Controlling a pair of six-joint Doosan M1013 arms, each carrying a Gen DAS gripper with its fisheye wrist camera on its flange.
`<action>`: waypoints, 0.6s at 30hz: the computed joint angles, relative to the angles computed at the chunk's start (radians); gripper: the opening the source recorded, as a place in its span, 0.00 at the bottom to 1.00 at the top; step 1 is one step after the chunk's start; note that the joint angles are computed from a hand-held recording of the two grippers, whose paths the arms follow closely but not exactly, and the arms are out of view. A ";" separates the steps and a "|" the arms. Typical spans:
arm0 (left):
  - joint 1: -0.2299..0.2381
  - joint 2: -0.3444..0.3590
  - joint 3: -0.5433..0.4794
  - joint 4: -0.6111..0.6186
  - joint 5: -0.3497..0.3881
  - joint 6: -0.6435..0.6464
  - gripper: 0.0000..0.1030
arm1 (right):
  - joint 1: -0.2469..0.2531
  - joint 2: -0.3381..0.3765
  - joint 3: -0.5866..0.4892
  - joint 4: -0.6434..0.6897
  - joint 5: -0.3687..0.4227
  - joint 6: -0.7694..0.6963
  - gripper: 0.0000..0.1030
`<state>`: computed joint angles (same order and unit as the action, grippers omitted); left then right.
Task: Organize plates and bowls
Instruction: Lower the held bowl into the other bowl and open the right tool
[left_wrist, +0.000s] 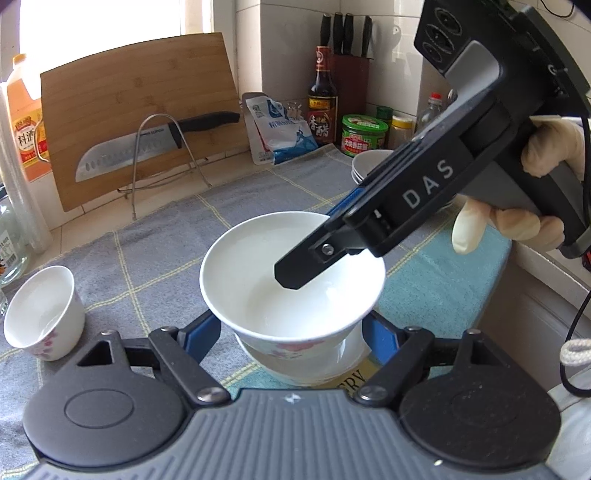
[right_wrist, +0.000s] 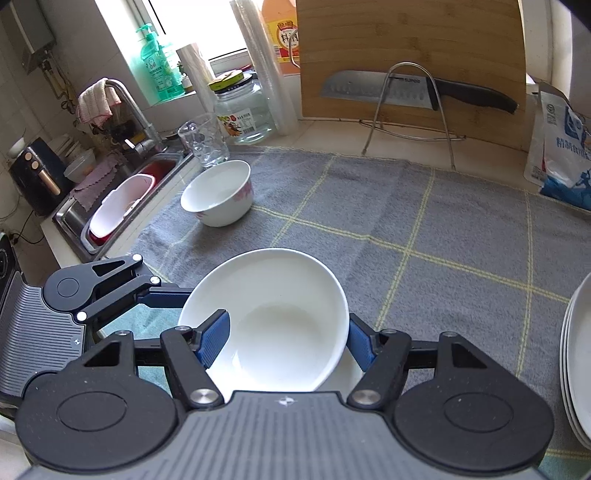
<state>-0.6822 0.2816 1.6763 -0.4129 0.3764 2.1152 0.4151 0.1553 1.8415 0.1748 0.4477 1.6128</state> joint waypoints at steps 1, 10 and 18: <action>0.000 0.002 -0.002 0.000 0.007 0.001 0.81 | -0.003 -0.002 0.005 0.010 -0.001 -0.003 0.71; -0.003 0.011 -0.011 0.002 0.032 0.008 0.81 | -0.004 -0.003 0.018 -0.001 0.001 0.023 0.71; -0.001 0.019 -0.020 0.012 0.056 -0.004 0.81 | -0.003 0.002 0.018 -0.010 0.001 0.032 0.71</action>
<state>-0.6830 0.3008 1.6567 -0.4004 0.4319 2.1108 0.4125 0.1572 1.8595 0.1652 0.4483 1.6452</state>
